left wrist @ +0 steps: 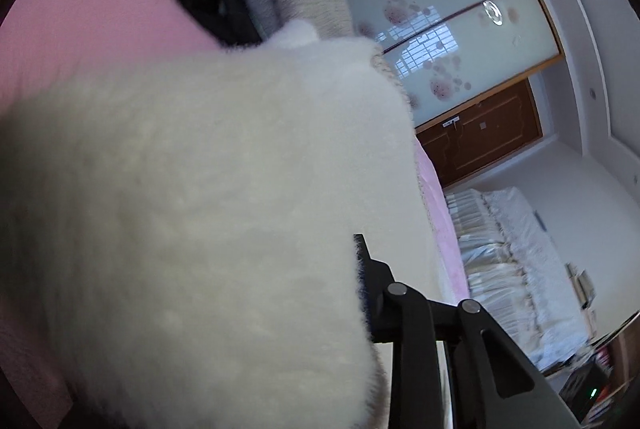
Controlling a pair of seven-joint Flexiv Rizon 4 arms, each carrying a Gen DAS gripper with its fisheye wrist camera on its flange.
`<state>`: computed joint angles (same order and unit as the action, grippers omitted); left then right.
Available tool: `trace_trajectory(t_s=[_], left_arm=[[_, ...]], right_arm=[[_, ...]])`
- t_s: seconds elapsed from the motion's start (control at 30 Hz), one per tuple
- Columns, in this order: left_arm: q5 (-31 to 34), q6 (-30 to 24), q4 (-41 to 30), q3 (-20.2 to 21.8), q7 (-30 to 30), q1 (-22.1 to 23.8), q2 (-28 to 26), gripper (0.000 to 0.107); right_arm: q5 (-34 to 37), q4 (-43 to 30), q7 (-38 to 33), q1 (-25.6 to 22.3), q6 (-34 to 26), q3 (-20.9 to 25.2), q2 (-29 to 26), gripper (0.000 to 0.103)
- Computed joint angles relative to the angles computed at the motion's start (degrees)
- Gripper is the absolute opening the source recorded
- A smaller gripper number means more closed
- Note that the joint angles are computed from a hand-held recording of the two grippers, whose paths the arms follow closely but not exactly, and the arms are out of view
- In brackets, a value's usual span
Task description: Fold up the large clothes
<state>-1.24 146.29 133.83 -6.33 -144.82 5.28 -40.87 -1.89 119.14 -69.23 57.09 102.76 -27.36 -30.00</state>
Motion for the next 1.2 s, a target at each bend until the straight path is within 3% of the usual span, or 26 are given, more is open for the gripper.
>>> trace_trajectory(t_s=[0.07, 0.2, 0.3, 0.33, 0.47, 0.53, 0.7, 0.83, 0.9, 1.03, 1.13, 1.2], left_arm=[[-2.5, -0.9, 0.1, 1.0, 2.1, -2.2, 1.5, 0.022], [-7.5, -3.3, -0.4, 2.4, 6.6, -6.1, 4.1, 0.022], [-14.4, -5.0, -1.0, 4.2, 12.3, -11.4, 5.8, 0.022], [-16.1, -5.4, -1.4, 4.4, 13.9, -12.7, 6.2, 0.022], [-22.8, -7.7, -4.7, 5.6, 22.0, -17.4, 7.1, 0.021], [-26.7, -8.9, -6.8, 6.2, 27.7, -20.5, 7.5, 0.021], [-33.5, -12.3, -15.2, 5.8, 39.5, -25.5, 6.1, 0.021], [-37.4, -15.4, -22.6, 4.9, 46.9, -28.0, 3.2, 0.021], [-38.5, -17.4, -26.2, 4.3, 49.5, -28.9, 1.6, 0.021], [-40.3, -22.5, -36.2, 4.1, 54.3, -31.3, -4.6, 0.021], [-39.5, -26.8, -43.0, 3.8, 56.1, -32.4, -9.6, 0.022], [-45.2, -32.8, -47.6, 9.9, 60.0, -38.4, -13.3, 0.022]], right_arm=[[-0.8, -1.6, -0.4, -0.2, -0.4, 0.1, -1.4, 0.018], [-6.5, -5.4, -1.3, -8.4, -6.1, 9.0, -3.0, 0.016], [-9.8, -4.5, 0.9, -9.9, -3.7, 9.7, -3.6, 0.017], [-11.4, -4.8, 1.9, -13.2, -3.5, 12.9, -3.5, 0.017], [-7.1, -8.6, -3.4, -29.2, -5.6, 31.5, -4.2, 0.017], [-9.8, -9.9, -2.4, -37.2, -6.1, 39.7, -5.6, 0.017], [-12.2, -12.3, -3.3, -52.2, -7.5, 56.2, -9.8, 0.017], [-10.4, -12.2, -7.5, -65.7, -10.4, 70.6, -12.8, 0.01], [-8.5, -9.7, -7.6, -67.9, -8.4, 70.5, -10.7, 0.01], [-6.5, -2.9, -4.7, -67.7, -1.0, 63.3, -4.5, 0.01], [-6.5, 0.3, -2.3, -69.4, 1.4, 60.5, -2.6, 0.01], [-6.6, 1.7, -0.9, -69.0, 2.1, 57.7, -1.7, 0.01]])
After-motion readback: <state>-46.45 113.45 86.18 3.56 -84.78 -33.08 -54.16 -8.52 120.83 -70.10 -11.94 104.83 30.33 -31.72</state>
